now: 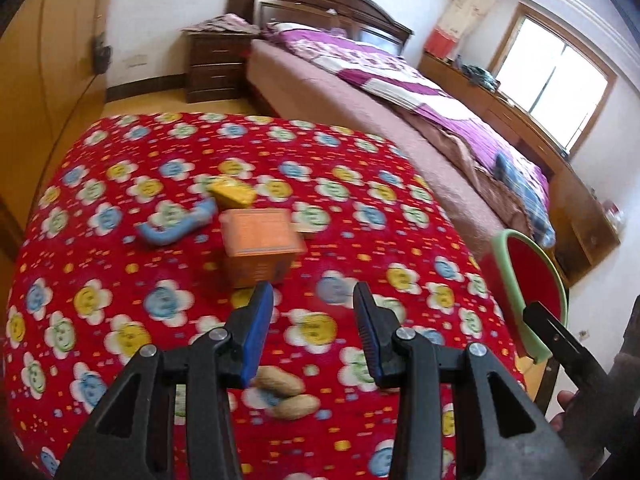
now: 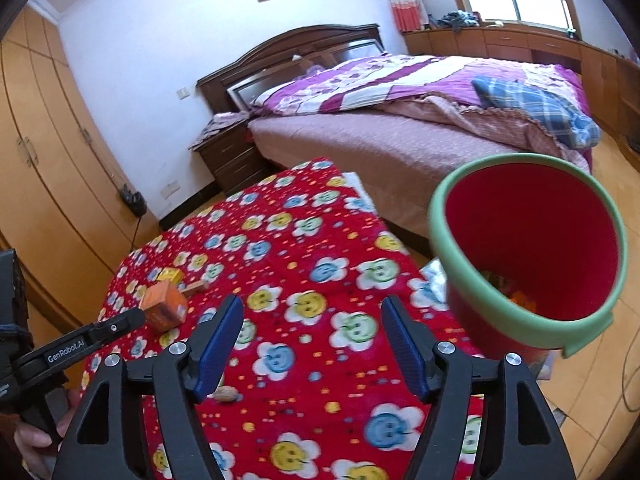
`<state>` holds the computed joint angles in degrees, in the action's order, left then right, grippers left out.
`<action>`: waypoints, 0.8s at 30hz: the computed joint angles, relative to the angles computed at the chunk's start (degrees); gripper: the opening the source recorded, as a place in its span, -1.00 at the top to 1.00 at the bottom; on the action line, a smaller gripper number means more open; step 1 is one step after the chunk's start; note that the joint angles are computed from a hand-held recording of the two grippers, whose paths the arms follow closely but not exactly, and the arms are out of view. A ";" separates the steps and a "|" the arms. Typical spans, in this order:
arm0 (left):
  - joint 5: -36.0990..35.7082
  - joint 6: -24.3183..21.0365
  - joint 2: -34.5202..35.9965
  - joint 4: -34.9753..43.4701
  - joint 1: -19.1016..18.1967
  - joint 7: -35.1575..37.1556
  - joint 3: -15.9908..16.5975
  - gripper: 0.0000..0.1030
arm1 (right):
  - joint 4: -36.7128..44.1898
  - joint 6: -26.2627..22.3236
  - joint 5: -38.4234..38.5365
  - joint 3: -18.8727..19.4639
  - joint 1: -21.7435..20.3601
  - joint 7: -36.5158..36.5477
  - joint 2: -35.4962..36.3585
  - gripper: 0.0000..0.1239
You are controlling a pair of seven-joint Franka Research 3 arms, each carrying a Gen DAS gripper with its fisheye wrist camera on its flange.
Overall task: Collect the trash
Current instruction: 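Move both open tools back over the bedspread, then grasp the orange cardboard box with the right tool while the left tool grasps the blue plastic piece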
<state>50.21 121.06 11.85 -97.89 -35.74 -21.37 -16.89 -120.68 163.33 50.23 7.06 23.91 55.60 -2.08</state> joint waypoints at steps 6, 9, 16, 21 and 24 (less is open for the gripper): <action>-1.37 -0.76 -5.88 -7.55 1.57 -4.88 -0.81 0.17 | 2.02 -1.87 -2.82 1.29 1.03 2.20 2.15 -0.21; -1.83 -2.34 -8.47 -10.10 2.55 -6.33 -1.82 0.16 | 3.27 -2.43 -4.45 2.05 1.65 3.36 3.30 -0.21; -5.55 -7.05 -13.69 -15.03 5.12 -5.85 -3.57 0.15 | 6.29 -3.88 -10.68 4.05 3.88 5.37 5.88 -0.21; -7.94 -7.43 -17.64 -19.93 6.88 -6.54 -4.34 0.15 | 9.33 -3.85 -15.27 5.28 5.79 6.77 8.86 -0.21; -9.15 -6.29 -19.66 -22.94 7.82 -7.41 -4.73 0.15 | 11.99 -4.40 -20.01 5.51 7.25 9.73 11.56 -0.21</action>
<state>41.07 114.78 -7.81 -120.83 -27.92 -28.78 -21.62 -108.69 158.92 30.22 12.57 31.16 65.33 9.48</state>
